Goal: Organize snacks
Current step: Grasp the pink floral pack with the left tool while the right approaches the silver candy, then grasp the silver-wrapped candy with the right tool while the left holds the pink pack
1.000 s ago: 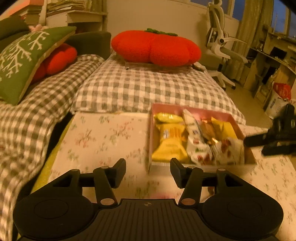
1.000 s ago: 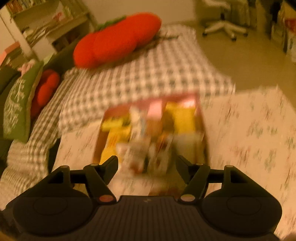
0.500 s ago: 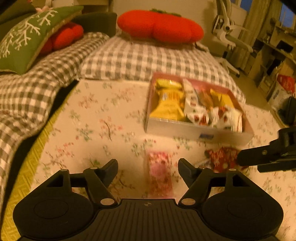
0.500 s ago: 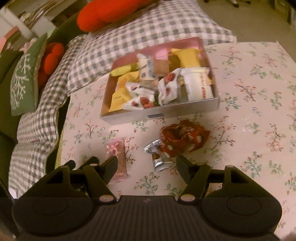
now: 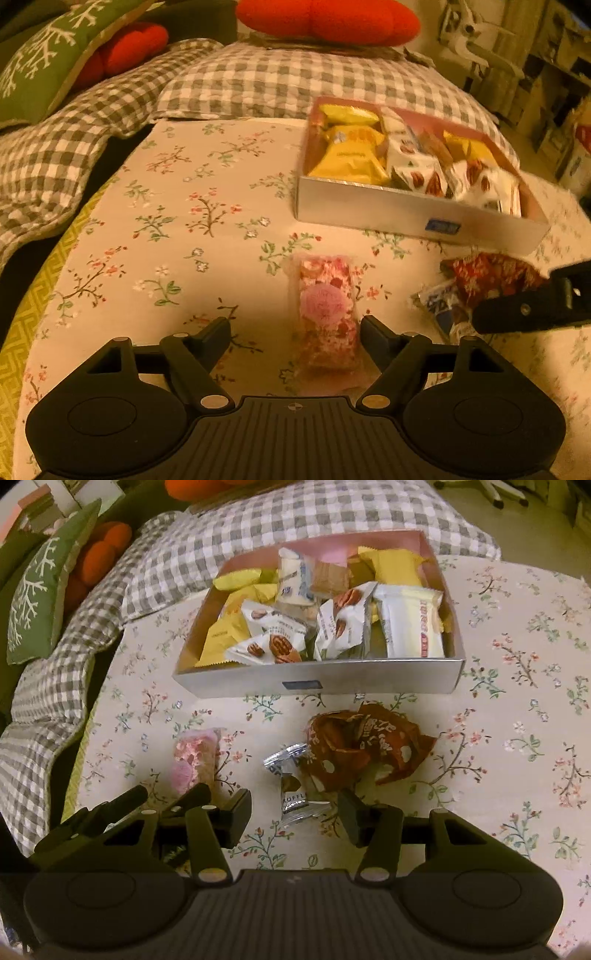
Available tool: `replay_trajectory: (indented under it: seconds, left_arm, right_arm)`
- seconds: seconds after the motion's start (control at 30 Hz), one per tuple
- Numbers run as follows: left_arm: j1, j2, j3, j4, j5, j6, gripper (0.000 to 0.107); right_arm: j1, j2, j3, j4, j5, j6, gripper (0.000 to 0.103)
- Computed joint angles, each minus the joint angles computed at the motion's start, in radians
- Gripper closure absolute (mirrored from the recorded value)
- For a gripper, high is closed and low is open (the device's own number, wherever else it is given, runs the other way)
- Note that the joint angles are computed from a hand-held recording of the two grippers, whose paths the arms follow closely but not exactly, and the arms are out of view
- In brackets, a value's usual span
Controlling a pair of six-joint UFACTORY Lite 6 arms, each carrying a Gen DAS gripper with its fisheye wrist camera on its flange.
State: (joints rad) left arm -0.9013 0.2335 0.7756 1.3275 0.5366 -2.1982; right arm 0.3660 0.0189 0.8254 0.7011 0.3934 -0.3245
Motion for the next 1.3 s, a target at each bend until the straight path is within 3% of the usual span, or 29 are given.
replay_trajectory:
  seconds: [0.07, 0.13, 0.27, 0.43, 0.5, 0.63, 0.67, 0.73, 1.1, 1.3]
  left_arm:
    - [-0.001, 0.016, -0.004, 0.020, -0.006, -0.014, 0.040]
    - [-0.017, 0.014, -0.021, 0.048, 0.032, -0.038, 0.061]
    - [0.013, -0.053, -0.092, 0.110, 0.004, -0.086, 0.075]
    - [0.016, -0.121, -0.172, 0.132, 0.013, -0.110, 0.076]
    - [0.022, -0.149, -0.200, 0.138, 0.012, -0.116, 0.077]
    - [0.043, -0.188, -0.226, 0.120, 0.000, -0.088, 0.077]
    - [0.045, -0.196, -0.231, 0.114, -0.002, -0.081, 0.077]
    - [0.045, -0.215, -0.241, 0.104, -0.004, -0.074, 0.077]
    - [0.032, -0.295, -0.270, 0.040, -0.006, -0.029, 0.077]
    - [0.021, -0.317, -0.271, -0.007, -0.008, -0.001, 0.077]
  right_arm:
    - [0.014, 0.012, -0.002, -0.005, -0.020, -0.002, 0.054]
    - [0.027, 0.023, -0.004, -0.003, -0.039, -0.012, 0.054]
    - [0.066, 0.058, 0.010, -0.077, -0.084, 0.035, 0.054]
    - [0.096, 0.124, 0.031, -0.092, -0.125, 0.055, 0.055]
    - [0.125, 0.130, 0.028, -0.177, -0.158, 0.141, 0.056]
    - [0.169, 0.124, 0.020, -0.341, -0.204, 0.309, 0.073]
    - [0.169, 0.125, 0.023, -0.334, -0.197, 0.309, 0.080]
    - [0.159, 0.123, 0.033, -0.235, -0.163, 0.237, 0.083]
    - [0.196, 0.086, 0.042, -0.154, -0.061, 0.229, 0.084]
    - [0.173, 0.053, 0.042, -0.011, -0.021, 0.113, 0.084]
